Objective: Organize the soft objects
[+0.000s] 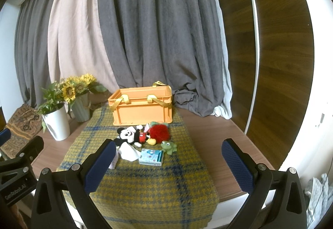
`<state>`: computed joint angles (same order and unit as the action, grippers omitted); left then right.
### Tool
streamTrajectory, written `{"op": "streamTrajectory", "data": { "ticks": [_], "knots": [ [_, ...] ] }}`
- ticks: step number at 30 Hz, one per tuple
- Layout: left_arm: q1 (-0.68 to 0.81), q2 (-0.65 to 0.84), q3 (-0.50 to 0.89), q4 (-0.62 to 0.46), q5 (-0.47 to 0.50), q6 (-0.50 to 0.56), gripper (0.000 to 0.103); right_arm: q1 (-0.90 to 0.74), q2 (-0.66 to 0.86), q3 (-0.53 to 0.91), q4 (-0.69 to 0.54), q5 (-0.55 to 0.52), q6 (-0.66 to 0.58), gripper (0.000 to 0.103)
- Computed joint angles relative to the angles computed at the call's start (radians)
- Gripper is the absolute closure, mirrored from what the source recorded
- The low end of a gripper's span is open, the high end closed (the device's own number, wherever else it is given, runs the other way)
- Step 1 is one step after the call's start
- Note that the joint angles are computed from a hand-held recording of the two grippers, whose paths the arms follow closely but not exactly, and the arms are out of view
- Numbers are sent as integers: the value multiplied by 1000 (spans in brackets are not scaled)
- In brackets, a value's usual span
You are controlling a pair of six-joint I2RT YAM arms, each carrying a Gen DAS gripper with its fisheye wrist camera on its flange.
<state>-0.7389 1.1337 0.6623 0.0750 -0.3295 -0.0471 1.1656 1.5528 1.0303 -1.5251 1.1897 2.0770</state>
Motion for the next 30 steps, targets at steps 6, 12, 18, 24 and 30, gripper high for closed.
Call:
{"op": "streamTrajectory", "data": {
  "ticks": [6,12,18,24,30],
  "knots": [
    [-1,0,-5,6,-2,0,0,3,3,0,-3,0,6,0],
    [-2,-4,-10,8,-2,-2,0,1,2,-1,1,1,1,0],
    [-3,-4,-10,8,-3,-1,0,1,2,-2,1,1,2,0],
    [-1,-4,-11,9,-1,-2,0,3,5,0,0,0,5,0],
    [-3,-6,-17,13,-3,-2,0,3,9,-2,1,0,8,0]
  ]
}}
